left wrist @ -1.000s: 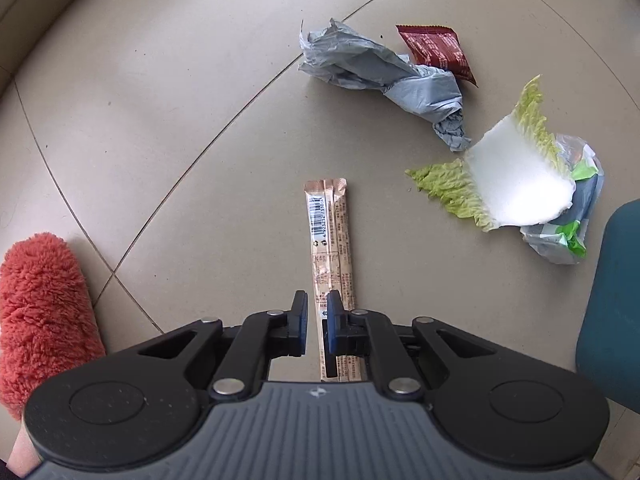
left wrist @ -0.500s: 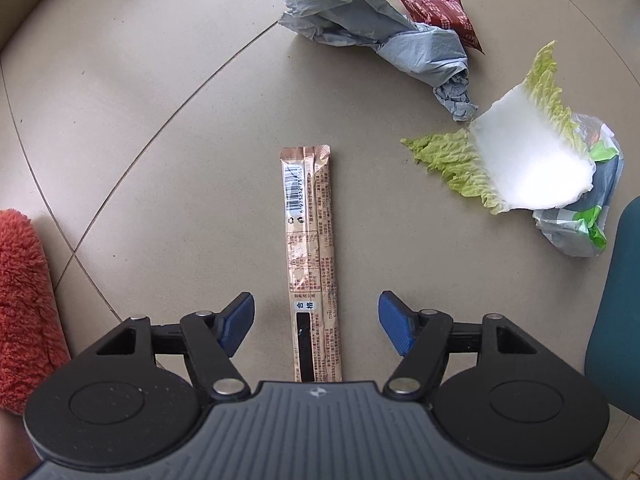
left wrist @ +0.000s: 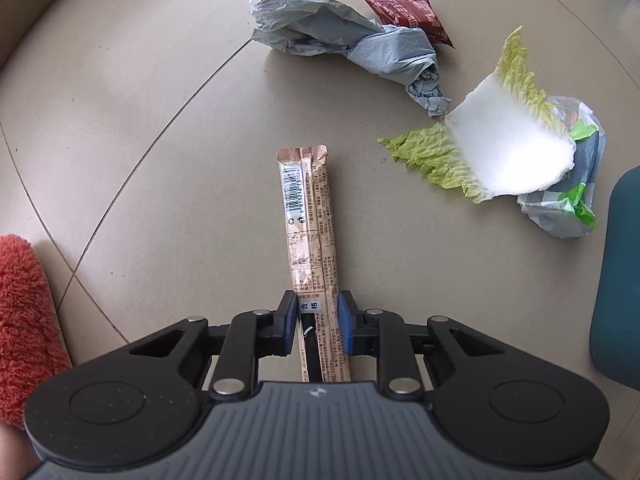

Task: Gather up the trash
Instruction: 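Carry the coffee sachet into the teal bin with the left tool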

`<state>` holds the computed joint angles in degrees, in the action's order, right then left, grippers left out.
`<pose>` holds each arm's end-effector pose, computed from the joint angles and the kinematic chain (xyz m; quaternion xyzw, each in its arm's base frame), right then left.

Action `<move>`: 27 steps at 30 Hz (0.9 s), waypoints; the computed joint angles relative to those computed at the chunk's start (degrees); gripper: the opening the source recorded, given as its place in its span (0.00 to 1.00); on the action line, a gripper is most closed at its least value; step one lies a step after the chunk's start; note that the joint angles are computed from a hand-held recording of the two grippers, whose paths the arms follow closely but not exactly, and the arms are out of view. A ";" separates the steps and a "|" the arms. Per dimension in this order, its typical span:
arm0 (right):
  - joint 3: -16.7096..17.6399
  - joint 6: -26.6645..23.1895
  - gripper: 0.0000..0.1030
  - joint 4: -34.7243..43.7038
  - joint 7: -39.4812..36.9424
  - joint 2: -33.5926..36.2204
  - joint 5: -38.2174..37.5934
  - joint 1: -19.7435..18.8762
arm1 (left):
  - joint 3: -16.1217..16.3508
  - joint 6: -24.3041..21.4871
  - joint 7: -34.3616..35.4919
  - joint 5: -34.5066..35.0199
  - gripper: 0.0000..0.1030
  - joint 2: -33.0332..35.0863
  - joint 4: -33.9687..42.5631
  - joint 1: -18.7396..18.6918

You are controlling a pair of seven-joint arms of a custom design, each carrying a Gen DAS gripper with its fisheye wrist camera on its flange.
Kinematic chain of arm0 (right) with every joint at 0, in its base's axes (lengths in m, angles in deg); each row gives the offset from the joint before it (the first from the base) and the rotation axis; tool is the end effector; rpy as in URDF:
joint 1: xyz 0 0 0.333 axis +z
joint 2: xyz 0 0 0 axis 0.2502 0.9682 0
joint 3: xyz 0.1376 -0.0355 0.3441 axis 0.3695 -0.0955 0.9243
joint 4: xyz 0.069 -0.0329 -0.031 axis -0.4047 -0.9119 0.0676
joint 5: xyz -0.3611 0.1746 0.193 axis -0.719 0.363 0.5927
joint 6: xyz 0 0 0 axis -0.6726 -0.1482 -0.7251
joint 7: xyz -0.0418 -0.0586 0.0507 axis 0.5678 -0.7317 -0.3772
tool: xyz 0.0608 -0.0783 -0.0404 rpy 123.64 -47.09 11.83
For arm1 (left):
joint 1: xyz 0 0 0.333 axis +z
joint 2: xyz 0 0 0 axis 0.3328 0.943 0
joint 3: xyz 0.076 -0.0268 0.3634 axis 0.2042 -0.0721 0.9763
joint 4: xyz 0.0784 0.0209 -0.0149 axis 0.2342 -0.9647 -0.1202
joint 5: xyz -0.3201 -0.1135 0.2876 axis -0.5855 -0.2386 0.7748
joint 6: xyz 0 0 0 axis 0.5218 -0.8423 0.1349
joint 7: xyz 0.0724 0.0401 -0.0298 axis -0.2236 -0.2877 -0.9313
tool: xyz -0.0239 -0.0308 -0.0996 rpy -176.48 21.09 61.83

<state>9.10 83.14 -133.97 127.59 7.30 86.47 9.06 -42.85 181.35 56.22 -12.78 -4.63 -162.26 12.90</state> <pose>0.8091 -0.0657 0.6482 -0.8906 0.3901 -0.1357 0.1901 0.6207 -0.1628 0.4334 -0.9164 0.3943 -0.0115 0.0682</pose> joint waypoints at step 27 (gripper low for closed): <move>0.17 -1.84 0.06 3.61 2.65 2.13 0.29 -0.48 | -1.82 -18.14 14.89 5.19 0.20 5.27 35.16 -4.51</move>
<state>9.28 81.30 -130.36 130.24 9.43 86.76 8.57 -44.66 163.21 71.11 -7.59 0.64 -127.10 8.39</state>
